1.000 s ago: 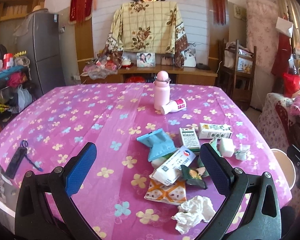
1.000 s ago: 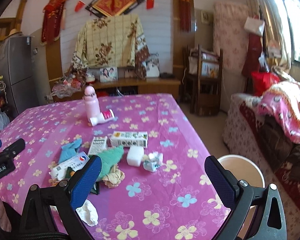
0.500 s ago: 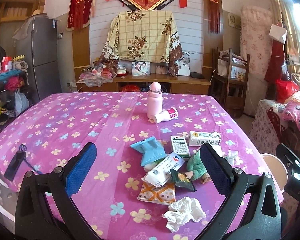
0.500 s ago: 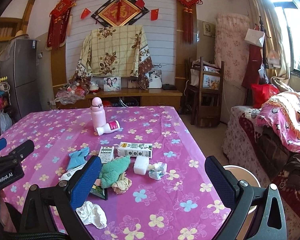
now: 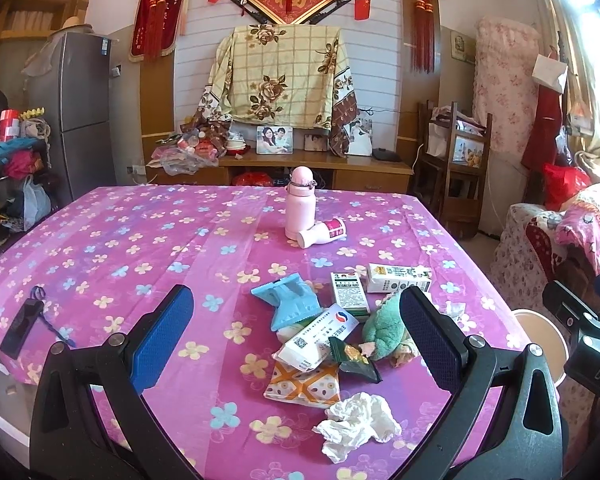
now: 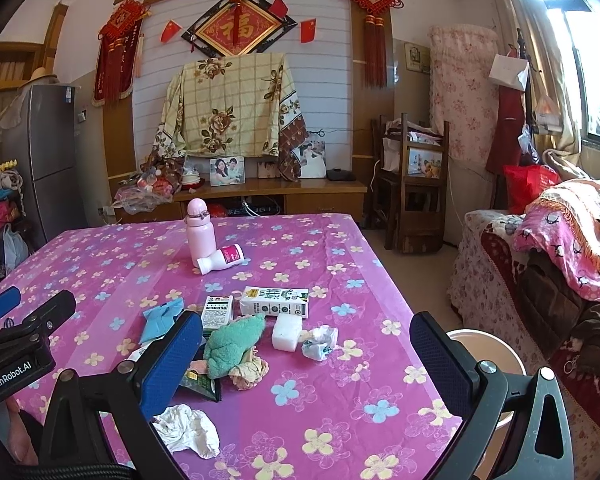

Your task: Collect trash

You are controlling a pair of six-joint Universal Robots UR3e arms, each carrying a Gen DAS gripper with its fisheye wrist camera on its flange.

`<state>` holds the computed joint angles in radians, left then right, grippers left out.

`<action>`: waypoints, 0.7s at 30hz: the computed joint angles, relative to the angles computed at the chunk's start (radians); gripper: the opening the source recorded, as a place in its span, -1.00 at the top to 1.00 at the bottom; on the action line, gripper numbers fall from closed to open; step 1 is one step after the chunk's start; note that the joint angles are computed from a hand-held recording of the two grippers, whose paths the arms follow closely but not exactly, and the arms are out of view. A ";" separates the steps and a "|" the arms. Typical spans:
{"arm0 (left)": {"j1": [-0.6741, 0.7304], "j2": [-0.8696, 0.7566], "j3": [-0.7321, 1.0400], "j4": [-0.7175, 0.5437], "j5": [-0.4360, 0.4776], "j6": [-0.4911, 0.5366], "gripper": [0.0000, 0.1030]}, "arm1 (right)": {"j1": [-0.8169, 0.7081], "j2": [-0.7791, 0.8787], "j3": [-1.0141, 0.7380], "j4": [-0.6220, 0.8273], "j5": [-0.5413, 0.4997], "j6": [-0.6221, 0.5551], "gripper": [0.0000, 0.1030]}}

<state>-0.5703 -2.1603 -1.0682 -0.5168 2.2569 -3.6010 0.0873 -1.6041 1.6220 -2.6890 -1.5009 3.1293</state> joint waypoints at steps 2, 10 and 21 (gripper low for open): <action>-0.001 -0.002 0.003 0.000 0.000 -0.002 -0.99 | 0.001 0.002 -0.001 0.000 -0.001 0.001 -1.00; -0.010 -0.005 -0.001 0.002 0.011 -0.004 -0.99 | 0.001 0.000 0.000 0.008 0.005 0.005 -1.00; -0.014 -0.009 0.006 -0.008 0.016 -0.013 -0.99 | 0.010 -0.002 0.005 0.014 0.003 0.019 -1.00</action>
